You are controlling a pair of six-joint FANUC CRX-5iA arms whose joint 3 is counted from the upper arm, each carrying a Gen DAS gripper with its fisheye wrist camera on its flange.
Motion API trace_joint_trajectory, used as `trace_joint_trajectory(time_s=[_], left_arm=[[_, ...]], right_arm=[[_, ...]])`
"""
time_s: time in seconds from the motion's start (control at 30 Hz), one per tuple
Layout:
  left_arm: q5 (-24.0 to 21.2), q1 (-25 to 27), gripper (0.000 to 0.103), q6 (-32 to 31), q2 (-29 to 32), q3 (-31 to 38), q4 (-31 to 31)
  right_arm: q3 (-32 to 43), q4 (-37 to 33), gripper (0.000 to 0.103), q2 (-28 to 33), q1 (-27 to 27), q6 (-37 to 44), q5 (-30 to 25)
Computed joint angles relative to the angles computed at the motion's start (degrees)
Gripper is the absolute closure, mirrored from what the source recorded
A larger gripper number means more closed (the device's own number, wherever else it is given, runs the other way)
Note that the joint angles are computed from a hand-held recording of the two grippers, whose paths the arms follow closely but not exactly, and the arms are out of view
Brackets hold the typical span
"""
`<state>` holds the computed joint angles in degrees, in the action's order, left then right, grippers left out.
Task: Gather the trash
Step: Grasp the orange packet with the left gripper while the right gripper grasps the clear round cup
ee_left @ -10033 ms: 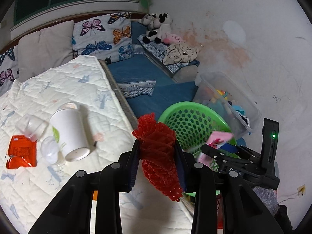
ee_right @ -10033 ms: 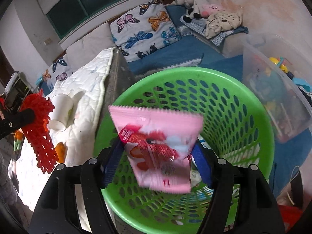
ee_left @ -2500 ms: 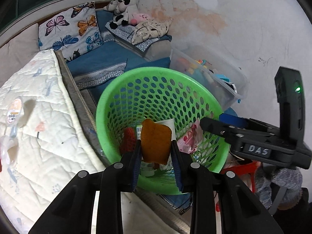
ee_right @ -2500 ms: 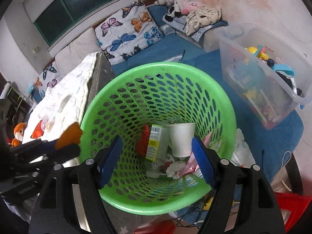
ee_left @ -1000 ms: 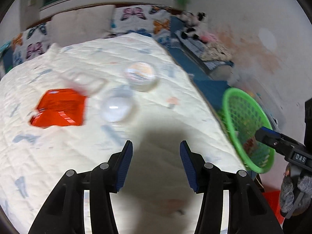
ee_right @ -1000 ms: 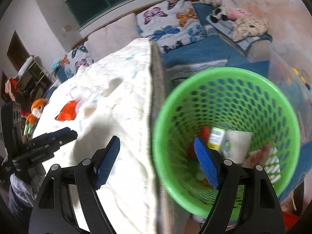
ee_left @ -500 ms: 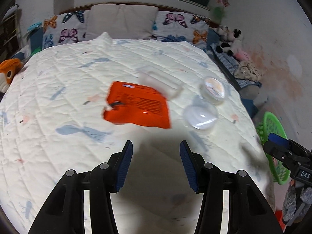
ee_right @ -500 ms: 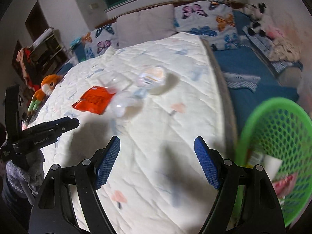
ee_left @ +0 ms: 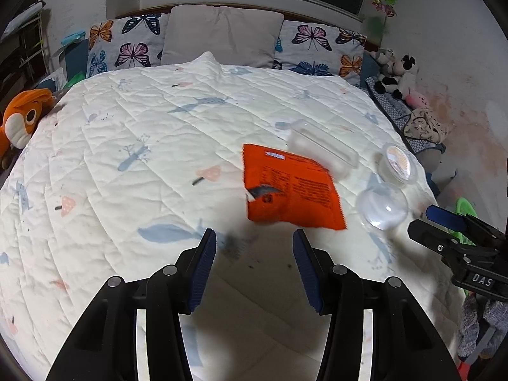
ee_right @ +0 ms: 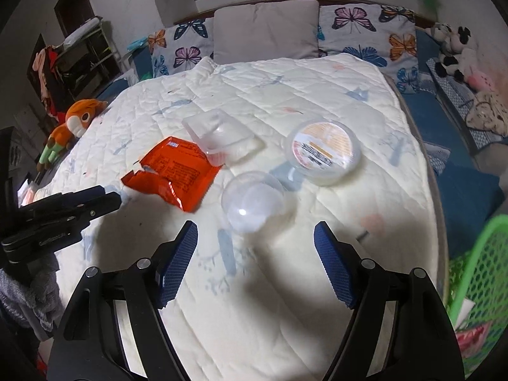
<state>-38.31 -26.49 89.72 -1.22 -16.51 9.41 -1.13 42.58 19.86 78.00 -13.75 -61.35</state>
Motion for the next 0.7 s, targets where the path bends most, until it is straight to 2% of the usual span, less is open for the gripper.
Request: trace_joint_trajectory(time_s=[0.23, 0.53, 0.7], left_arm=[[0.7, 1.5, 0.052, -2.7, 2.8, 1.7, 2.1], [2.0, 2.4, 0.051, -8.8, 6.6, 3.3, 8.7], [0.9, 2.4, 0.051, -10.2, 10.2, 6.0, 10.1]], right_arm=[[3.4, -2.2, 0.031, 3.1, -2.0, 4.1, -0.4], [3.8, -3.6, 0.04, 4.1, -3.1, 5.1, 0.4], [3.2, -3.5, 0.044, 3.8, -3.2, 5.0, 0.8]])
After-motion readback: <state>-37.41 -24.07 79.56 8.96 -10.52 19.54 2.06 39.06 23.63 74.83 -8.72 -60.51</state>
